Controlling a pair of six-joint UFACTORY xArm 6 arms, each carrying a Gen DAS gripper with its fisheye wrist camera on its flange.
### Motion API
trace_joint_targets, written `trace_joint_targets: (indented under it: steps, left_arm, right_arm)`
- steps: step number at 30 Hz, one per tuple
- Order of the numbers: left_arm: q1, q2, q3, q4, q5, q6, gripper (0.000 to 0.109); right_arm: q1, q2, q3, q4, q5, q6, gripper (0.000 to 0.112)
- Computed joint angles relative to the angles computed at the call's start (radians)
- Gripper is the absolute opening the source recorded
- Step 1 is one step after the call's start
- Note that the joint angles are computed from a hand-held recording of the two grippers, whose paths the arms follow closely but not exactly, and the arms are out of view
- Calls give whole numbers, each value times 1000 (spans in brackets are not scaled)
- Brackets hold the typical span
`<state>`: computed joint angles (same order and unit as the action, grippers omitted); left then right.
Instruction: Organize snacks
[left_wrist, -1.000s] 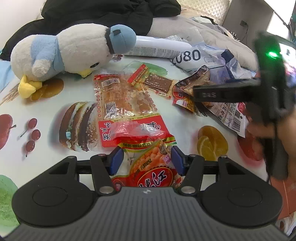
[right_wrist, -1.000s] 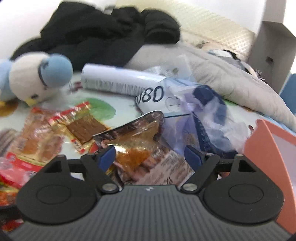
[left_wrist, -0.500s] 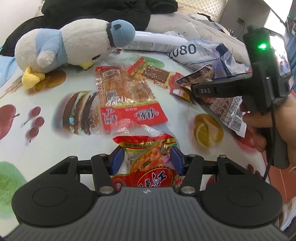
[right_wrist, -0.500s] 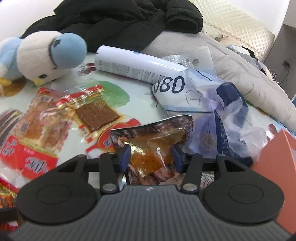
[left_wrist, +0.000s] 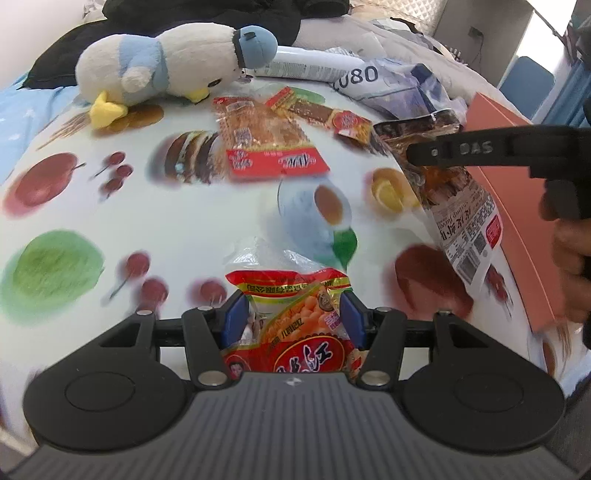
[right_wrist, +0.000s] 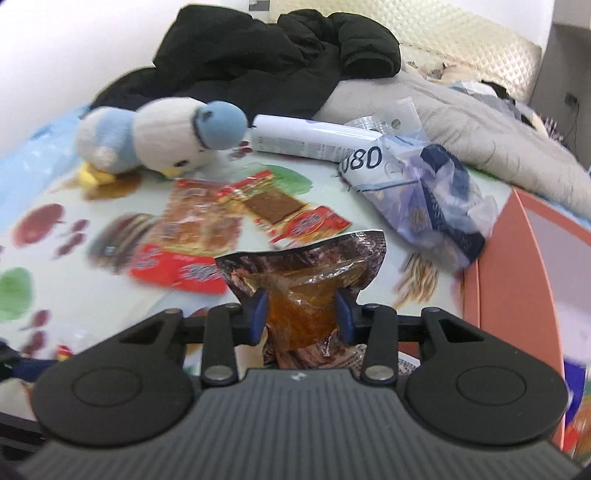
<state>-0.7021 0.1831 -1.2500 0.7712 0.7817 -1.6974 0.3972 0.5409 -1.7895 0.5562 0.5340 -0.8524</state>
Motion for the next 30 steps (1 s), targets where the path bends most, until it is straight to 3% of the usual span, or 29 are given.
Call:
trace_joint_targets:
  steps: [12, 16, 18, 20, 25, 30]
  left_arm:
    - [-126, -96, 91, 1, 106, -117, 62]
    - [-129, -111, 107, 4, 100, -117, 77]
    - [-138, -113, 104, 20, 124, -119, 82]
    - [-143, -118, 109, 30, 127, -127, 86]
    - [-156, -122, 113, 35, 132, -143, 88]
    - [-164, -118, 112, 39, 108, -130, 88]
  right_arm:
    - [-44, -307, 371, 125, 128, 35, 41]
    - [-58, -301, 372, 140, 192, 57, 43]
    - [-66, -293, 356, 151, 229, 51, 56]
    - [-77, -298, 354, 192, 250, 4, 78]
    - [-102, -304, 351, 212, 291, -95, 81]
    - [-118, -305, 374, 181, 274, -142, 81]
